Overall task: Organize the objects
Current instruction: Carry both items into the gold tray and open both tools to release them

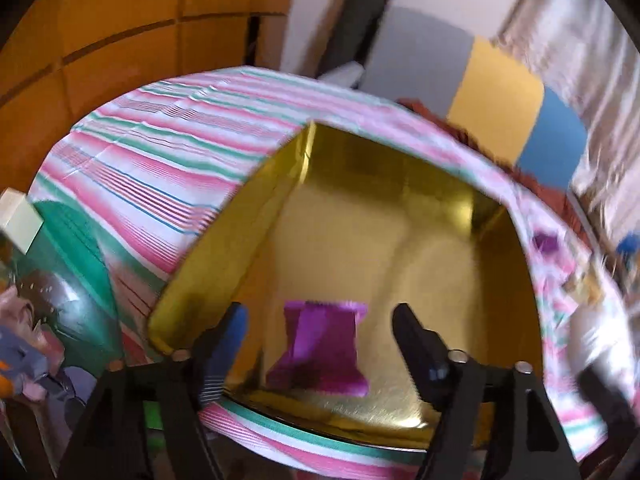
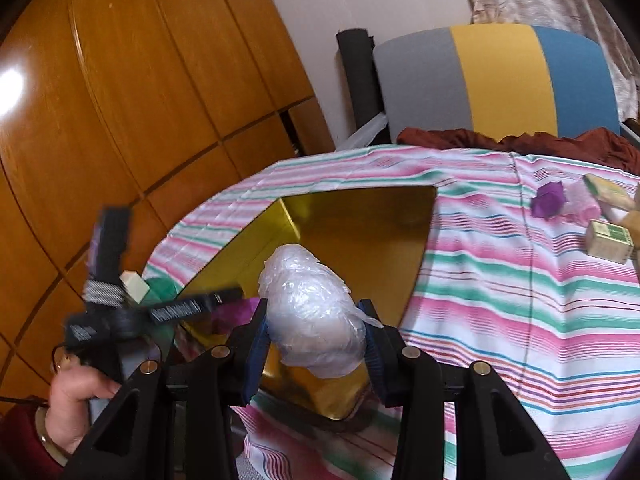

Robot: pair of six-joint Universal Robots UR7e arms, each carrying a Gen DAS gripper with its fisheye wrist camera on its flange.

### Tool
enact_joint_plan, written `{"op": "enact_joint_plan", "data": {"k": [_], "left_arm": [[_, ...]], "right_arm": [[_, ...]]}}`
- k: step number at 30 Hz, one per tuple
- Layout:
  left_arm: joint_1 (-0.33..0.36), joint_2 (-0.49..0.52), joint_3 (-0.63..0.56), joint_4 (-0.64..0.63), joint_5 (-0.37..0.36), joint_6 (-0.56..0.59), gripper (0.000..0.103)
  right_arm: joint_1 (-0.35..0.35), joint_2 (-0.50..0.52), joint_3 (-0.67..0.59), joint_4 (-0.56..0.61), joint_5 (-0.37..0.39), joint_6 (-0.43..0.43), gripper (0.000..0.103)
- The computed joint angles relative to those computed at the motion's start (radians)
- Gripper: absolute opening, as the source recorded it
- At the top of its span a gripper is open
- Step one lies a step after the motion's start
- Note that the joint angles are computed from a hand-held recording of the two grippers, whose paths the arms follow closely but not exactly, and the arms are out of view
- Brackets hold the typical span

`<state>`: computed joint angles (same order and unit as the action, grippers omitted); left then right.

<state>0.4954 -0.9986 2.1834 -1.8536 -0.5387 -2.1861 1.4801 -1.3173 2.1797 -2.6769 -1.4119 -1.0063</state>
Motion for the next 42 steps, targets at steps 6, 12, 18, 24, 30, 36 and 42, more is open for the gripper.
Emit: {"op": "enact_joint_plan", "data": {"k": [6,12,18,24,30,36,42], "left_arm": [[-0.081,-0.011,-0.076,0.46,0.038,-0.432,0.099],[-0.102,-0.022,-0.083,0.555,0.036,-0.531,0.099],[-0.097,-0.03,-0.067,0.503,0.041,-0.507,0.099],[-0.097,-0.027,-0.056,0.455,0.043,-0.483,0.099],[-0.092,-0.011,-0.056,0.395,0.047,-0.427,0.1],[-0.088,0.011,-0.06,0.317,0.062,-0.332,0.101],[-0.079,0.04,-0.07,0.22,0.071,-0.196,0.101]], "right_arm": [[0.04,0.054,0.002,-0.022,-0.057,0.017,0.043],[0.08,0.113,0.013,-0.065,-0.11,0.022,0.044],[0.095,0.149,0.0,-0.032,-0.13,0.082,0.056],[0.074,0.115,-0.01,0.009,-0.084,0.102,0.065],[0.054,0.072,-0.004,-0.02,-0.045,0.118,0.065],[0.051,0.05,-0.011,-0.089,-0.05,0.134,0.065],[0.019,0.032,-0.03,-0.138,-0.062,0.159,0.065]]}}
